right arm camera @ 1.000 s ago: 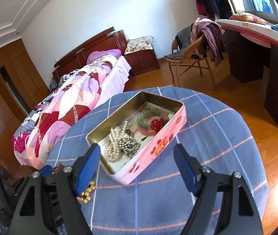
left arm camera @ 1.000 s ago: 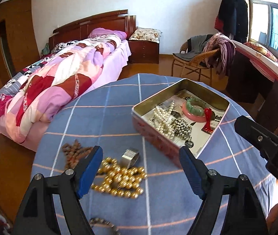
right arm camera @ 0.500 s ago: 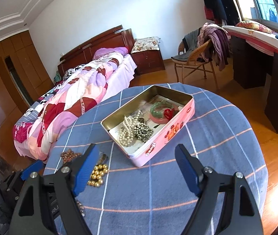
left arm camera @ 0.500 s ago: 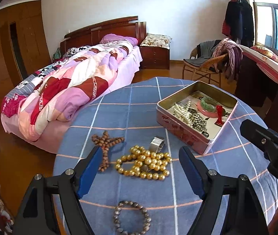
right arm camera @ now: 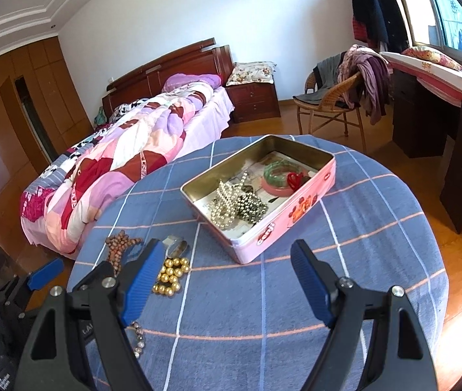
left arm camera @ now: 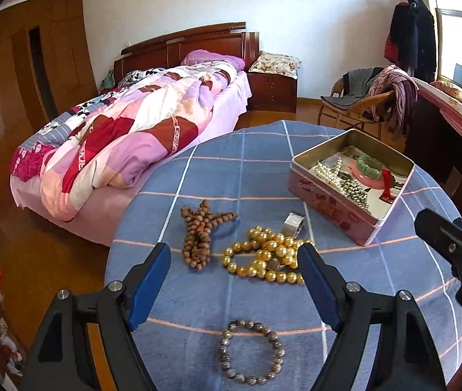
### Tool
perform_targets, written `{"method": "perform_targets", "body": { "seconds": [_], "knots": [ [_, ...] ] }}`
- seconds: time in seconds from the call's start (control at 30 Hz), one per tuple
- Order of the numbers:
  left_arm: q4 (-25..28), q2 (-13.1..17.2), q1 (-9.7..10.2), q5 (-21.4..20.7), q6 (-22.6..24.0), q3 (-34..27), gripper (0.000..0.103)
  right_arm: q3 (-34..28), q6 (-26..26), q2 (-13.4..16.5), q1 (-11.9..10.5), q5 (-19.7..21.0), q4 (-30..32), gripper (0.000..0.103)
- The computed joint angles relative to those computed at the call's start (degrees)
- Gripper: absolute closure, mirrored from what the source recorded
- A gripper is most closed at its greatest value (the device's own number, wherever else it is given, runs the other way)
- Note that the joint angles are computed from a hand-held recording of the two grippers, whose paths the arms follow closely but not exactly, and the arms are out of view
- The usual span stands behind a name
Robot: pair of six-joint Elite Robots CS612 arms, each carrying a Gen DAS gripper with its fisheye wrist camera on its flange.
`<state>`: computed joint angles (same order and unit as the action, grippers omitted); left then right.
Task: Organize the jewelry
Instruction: 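Move both open tools back over the remaining jewelry on the table, then grasp the gold bead necklace with the right tool while the left grasps the wooden bead strand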
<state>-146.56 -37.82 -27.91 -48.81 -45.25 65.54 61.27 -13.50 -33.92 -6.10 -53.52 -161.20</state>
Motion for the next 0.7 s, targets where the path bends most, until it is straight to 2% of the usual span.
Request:
{"method": "perform_targets", "body": {
  "seconds": [0.1,0.23,0.33,0.53,0.7],
  "knots": [
    [0.31,-0.27,0.17,-0.27,-0.32,0.76,0.023,0.09,-1.21,0.03,0.27,-0.49,0.84,0.020],
    [-2.91,-1.48,0.50,-1.50,0.58,4.34,0.023,0.37,-2.21,0.01,0.34,-0.86,1.27,0.020],
    [-4.62,-2.68,0.94,-2.38,-1.00,7.81,0.023,0.67,-3.32,0.06,0.44,-1.74,1.55,0.020],
    [-5.48,-4.23,2.01,-4.33,-4.51,11.79,0.023,0.44,-6.13,0.25,1.07,-2.28,6.16,0.021],
    [-7.79,-4.58,2.46,-5.31,-5.47,12.98,0.023,0.34,-10.85,0.11,2.12,-1.54,9.26,0.022]
  ]
}}
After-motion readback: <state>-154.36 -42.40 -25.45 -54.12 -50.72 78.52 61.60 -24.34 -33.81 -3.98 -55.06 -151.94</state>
